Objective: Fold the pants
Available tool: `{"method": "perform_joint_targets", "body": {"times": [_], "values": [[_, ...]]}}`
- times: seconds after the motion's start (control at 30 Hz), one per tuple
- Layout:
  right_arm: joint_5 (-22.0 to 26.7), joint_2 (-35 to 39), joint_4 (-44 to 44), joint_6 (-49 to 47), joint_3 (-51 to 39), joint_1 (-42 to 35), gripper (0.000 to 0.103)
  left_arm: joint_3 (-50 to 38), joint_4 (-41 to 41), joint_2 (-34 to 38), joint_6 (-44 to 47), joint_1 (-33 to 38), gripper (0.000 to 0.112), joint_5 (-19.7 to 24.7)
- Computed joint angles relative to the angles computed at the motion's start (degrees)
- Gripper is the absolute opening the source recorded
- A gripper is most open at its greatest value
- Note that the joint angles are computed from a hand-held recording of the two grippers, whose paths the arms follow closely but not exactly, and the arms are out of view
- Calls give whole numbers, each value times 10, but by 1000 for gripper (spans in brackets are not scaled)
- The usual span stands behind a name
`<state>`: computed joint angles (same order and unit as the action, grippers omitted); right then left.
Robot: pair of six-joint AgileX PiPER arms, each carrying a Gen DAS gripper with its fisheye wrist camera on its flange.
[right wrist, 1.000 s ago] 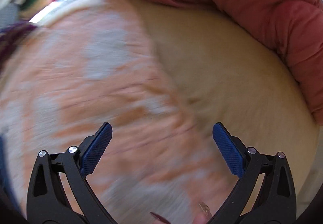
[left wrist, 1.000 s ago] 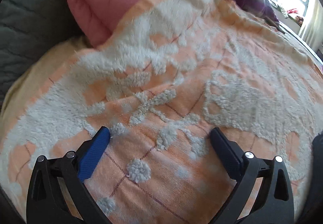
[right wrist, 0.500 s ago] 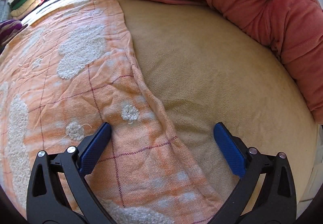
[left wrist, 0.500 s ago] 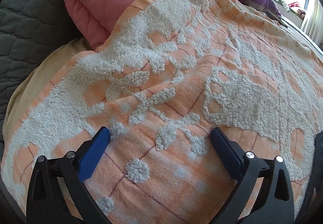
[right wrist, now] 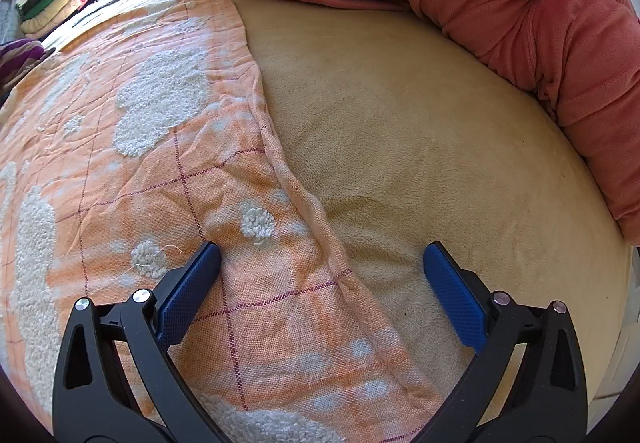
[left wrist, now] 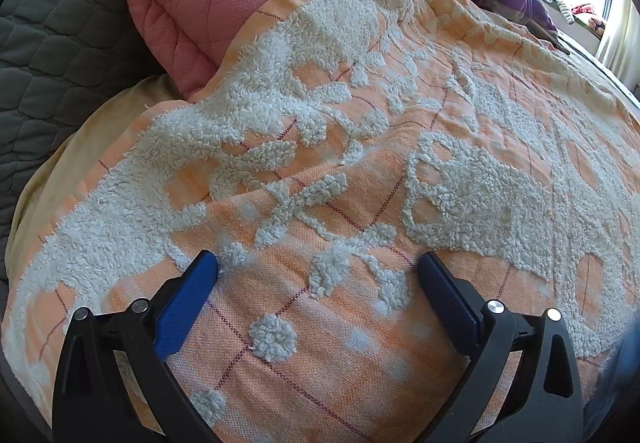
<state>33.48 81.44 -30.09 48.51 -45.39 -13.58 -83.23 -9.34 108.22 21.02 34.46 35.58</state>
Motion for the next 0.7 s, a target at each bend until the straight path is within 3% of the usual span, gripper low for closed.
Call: {"method": "perform_joint_targets", "body": {"times": [0.7], "values": [[-1,0,1,-2,0,-1,95,3,-3,-2,3,1,99,-2]]}}
